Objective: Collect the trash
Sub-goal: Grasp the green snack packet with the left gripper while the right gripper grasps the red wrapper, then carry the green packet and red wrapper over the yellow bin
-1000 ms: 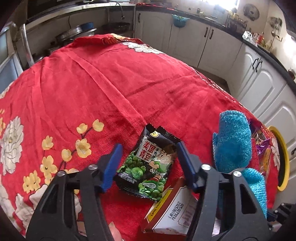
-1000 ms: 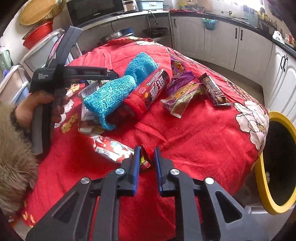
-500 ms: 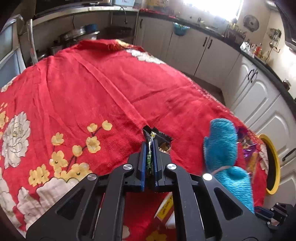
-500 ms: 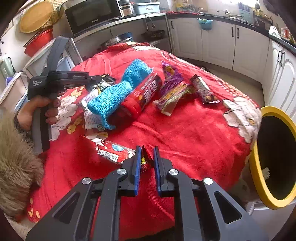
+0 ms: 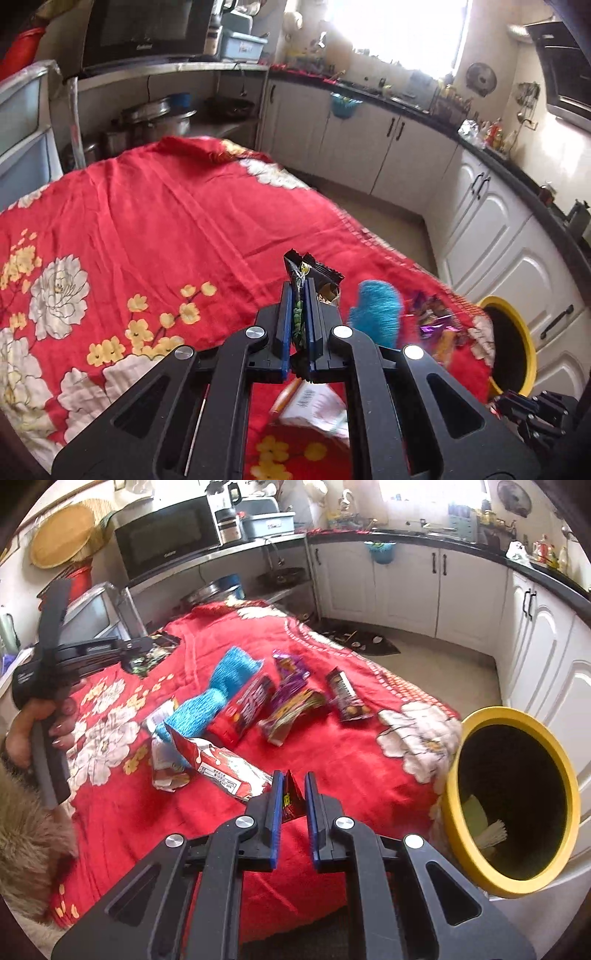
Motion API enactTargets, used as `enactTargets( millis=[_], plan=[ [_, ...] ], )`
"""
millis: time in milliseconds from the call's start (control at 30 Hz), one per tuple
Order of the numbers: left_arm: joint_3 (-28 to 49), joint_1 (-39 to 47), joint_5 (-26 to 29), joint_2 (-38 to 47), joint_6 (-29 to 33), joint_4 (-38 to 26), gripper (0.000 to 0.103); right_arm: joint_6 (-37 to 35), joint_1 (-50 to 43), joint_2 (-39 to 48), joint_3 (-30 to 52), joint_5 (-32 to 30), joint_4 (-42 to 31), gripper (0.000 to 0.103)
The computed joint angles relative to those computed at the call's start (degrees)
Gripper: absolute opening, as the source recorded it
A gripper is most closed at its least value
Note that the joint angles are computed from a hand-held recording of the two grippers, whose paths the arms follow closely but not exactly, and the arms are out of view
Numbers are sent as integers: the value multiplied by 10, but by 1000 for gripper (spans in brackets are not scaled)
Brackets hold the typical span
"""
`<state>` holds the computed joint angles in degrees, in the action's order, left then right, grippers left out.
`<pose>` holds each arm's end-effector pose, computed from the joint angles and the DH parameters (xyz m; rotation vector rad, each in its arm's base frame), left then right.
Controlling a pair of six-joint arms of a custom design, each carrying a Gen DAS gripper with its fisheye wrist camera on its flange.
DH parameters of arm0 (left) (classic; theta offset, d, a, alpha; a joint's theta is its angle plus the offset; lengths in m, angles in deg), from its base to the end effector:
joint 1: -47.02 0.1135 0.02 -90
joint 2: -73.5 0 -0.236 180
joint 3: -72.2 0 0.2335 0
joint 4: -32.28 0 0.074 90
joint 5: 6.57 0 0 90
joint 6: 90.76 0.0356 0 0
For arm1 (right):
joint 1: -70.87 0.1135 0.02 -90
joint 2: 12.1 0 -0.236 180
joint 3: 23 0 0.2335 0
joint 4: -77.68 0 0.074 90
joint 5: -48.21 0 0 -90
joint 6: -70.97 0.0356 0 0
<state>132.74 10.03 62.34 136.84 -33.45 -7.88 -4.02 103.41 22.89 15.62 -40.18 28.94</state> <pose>0.1881 -0.1256 0.2399 -0.0983 2.2669 -0.2168 0.1161 0.0729 0.1860 -0.3503 2.3628 0.3671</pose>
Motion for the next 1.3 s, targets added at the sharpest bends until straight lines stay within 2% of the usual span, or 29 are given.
enactTargets(
  millis=[333, 600, 1033, 1300],
  plan=[
    [57, -97, -46, 27, -21, -7, 3, -20, -52, -66, 27, -7, -53, 11],
    [101, -147, -61, 72, -22, 5, 3, -54, -129, -111, 52, -42, -92, 11],
    [181, -197, -66, 150, -1, 18, 3, -163, -380, -146, 93, -202, -149, 11],
    [233, -219, -61, 202, 13, 30, 3, -273, -593, -127, 122, -343, -188, 11]
  ],
)
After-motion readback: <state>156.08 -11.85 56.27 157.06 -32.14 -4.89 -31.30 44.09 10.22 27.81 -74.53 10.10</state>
